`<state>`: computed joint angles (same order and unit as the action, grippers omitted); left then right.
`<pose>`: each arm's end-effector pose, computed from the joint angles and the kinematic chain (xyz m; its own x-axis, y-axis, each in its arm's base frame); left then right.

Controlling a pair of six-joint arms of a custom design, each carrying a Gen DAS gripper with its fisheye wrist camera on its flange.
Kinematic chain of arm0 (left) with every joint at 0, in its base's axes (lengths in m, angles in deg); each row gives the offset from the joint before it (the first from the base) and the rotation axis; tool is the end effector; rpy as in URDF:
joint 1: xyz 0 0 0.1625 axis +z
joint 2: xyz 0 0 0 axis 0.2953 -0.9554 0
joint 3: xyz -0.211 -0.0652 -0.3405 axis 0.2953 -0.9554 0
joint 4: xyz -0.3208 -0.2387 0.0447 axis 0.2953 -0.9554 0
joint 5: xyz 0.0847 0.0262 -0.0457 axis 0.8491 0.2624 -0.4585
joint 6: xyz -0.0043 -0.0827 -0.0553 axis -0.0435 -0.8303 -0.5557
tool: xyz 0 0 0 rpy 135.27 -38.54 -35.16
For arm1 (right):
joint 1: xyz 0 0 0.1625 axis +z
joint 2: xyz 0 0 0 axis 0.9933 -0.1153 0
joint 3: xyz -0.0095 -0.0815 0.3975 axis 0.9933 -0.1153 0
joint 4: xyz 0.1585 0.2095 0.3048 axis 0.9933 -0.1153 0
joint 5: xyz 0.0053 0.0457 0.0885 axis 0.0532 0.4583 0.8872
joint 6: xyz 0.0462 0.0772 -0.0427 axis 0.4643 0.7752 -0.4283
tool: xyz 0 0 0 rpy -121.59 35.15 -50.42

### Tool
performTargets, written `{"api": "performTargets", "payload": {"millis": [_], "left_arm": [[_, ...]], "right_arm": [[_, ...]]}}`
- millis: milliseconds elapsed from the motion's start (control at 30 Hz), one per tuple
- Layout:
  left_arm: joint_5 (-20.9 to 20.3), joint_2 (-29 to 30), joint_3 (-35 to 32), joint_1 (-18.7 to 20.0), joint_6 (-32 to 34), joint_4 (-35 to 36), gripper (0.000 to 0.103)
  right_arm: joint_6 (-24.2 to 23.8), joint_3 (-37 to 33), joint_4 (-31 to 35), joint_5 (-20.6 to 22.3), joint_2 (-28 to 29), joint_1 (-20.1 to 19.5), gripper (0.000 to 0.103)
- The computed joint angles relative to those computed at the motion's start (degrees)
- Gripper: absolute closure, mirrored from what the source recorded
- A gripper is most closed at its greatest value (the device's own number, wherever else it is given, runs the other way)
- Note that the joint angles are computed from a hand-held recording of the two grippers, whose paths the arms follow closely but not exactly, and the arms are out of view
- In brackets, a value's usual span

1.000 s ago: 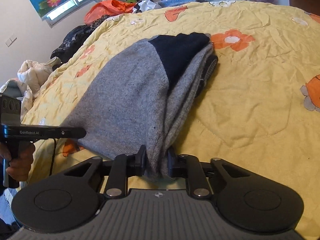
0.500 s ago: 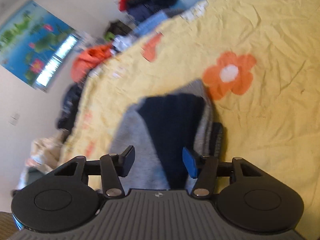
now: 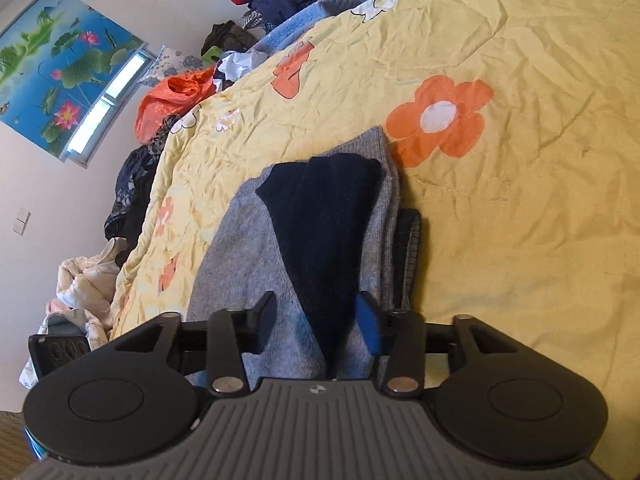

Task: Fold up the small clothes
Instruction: 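Lift the held side edge and fold it over the sweater middle with both grippers, then open both grippers and lift them away from the folded sweater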

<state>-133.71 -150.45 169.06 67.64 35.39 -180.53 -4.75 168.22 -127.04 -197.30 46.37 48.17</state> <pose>0.0823 -0.4711 0.4077 -0.8387 0.5446 0.0029 0.5351 0.8250 -0.1818 0.3728 -0.3145 -0.0193 -0.9625 0.2703 0.0240 0.1647 0.6522 -0.7399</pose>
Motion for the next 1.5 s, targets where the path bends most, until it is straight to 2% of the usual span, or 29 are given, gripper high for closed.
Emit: {"api": "performTargets", "payload": {"millis": [167,200,233,267,300,400,467,500,533,567,600,633,667,733,767,833,933,967,1000,1033,1067,1100,1133,1267,1367,1433,1467,1500], "left_arm": [[-0.1,0.0,2.3,-0.8,-0.8,-3.8,0.043],[0.5,0.0,3.2,-1.3,-0.7,-5.4,0.048],[1.7,-0.3,3.7,-2.0,-1.3,-6.3,0.057],[2.3,-0.2,3.3,-2.3,-1.5,-5.7,0.064],[2.3,-0.4,2.8,-2.4,-0.7,-5.0,0.067],[3.4,-0.2,2.0,-1.8,2.4,-3.5,0.067],[2.4,0.1,2.2,-1.2,2.9,-4.3,0.063],[2.4,-0.2,2.3,-1.4,2.4,-4.3,0.059],[1.9,-0.3,2.0,-1.3,2.0,-3.5,0.053],[1.2,-0.2,1.1,-1.0,1.8,-1.5,0.036],[0.2,0.1,-0.3,-0.4,1.9,1.4,0.022],[-0.9,0.3,-1.5,0.3,2.2,4.2,0.019],[-1.8,0.4,-2.5,1.0,2.5,6.3,0.019],[-3.1,0.2,-3.7,2.8,2.4,9.2,0.019],[-4.4,0.0,-4.1,3.9,2.6,10.4,0.019],[-6.7,0.0,-5.0,5.8,3.1,13.2,0.019],[-8.7,-0.3,-4.2,6.6,4.0,14.7,0.020],[-8.6,-0.6,-3.5,6.1,3.9,14.6,0.020],[-7.9,-1.2,-2.4,5.2,3.9,14.0,0.026],[-6.3,-2.0,-1.3,4.0,4.1,13.2,0.035],[-3.9,-2.7,0.0,2.6,4.0,12.4,0.067],[-0.8,-3.1,0.8,1.2,3.0,12.0,0.088],[-0.1,-3.3,0.9,1.0,2.6,12.1,0.088],[0.0,-5.7,-0.1,0.8,4.6,15.6,0.088],[2.4,-7.0,1.1,1.4,6.7,15.4,0.084],[1.0,-7.1,1.2,2.3,8.0,14.4,0.082],[1.9,-7.1,0.7,1.8,6.4,14.7,0.076],[3.2,-7.9,0.5,0.8,5.3,14.0,0.069]], "right_arm": [[-0.1,0.3,-2.4,2.7,1.2,-1.2,0.053],[-1.2,-0.3,-3.7,3.1,2.1,-1.4,0.059],[-1.9,-0.9,-3.4,2.7,2.5,-1.5,0.084],[-2.1,-1.3,-1.9,2.3,2.2,-1.5,0.089],[-3.4,-1.5,-2.0,2.1,2.1,-1.3,0.089],[-8.0,-1.8,-2.3,-2.2,1.8,1.2,0.095],[-6.2,-0.5,-0.1,-3.1,1.7,-0.2,0.097],[-5.7,0.3,-1.9,-1.8,2.2,-1.0,0.098],[-6.1,0.7,-5.1,-0.8,2.8,-1.2,0.095],[-6.1,0.7,-5.9,-0.3,2.8,-1.1,0.091],[-5.4,0.8,-6.2,-0.1,2.5,-0.8,0.080],[-4.3,1.2,-6.2,0.3,2.0,-0.5,0.061],[-4.0,1.8,-7.4,1.0,1.7,-0.1,0.050],[-3.7,2.6,-9.5,-0.8,1.7,2.1,0.013],[-2.8,3.1,-8.6,-2.2,1.5,3.3,0.012],[-0.2,4.9,-5.6,-1.0,0.4,4.4,0.016],[3.3,6.7,-3.9,5.0,0.9,4.0,0.023],[1.7,6.2,-5.8,5.5,2.3,4.7,0.023],[0.9,5.6,-6.4,7.3,3.2,4.5,0.024],[0.6,4.8,-6.7,8.3,4.0,4.5,0.032],[0.4,3.7,-5.9,8.3,4.6,4.6,0.039],[-0.1,2.7,-4.2,8.1,4.9,4.5,0.065],[-0.1,2.1,-1.4,9.1,4.6,4.0,0.078],[-1.3,0.9,3.5,7.5,3.8,6.3,0.079],[0.2,2.3,2.0,7.7,3.5,8.2,0.079],[1.9,2.4,3.6,6.3,3.9,8.9,0.072],[2.6,2.6,1.6,6.1,4.5,9.1,0.066],[3.6,3.0,0.7,6.1,4.2,9.1,0.055]]}}
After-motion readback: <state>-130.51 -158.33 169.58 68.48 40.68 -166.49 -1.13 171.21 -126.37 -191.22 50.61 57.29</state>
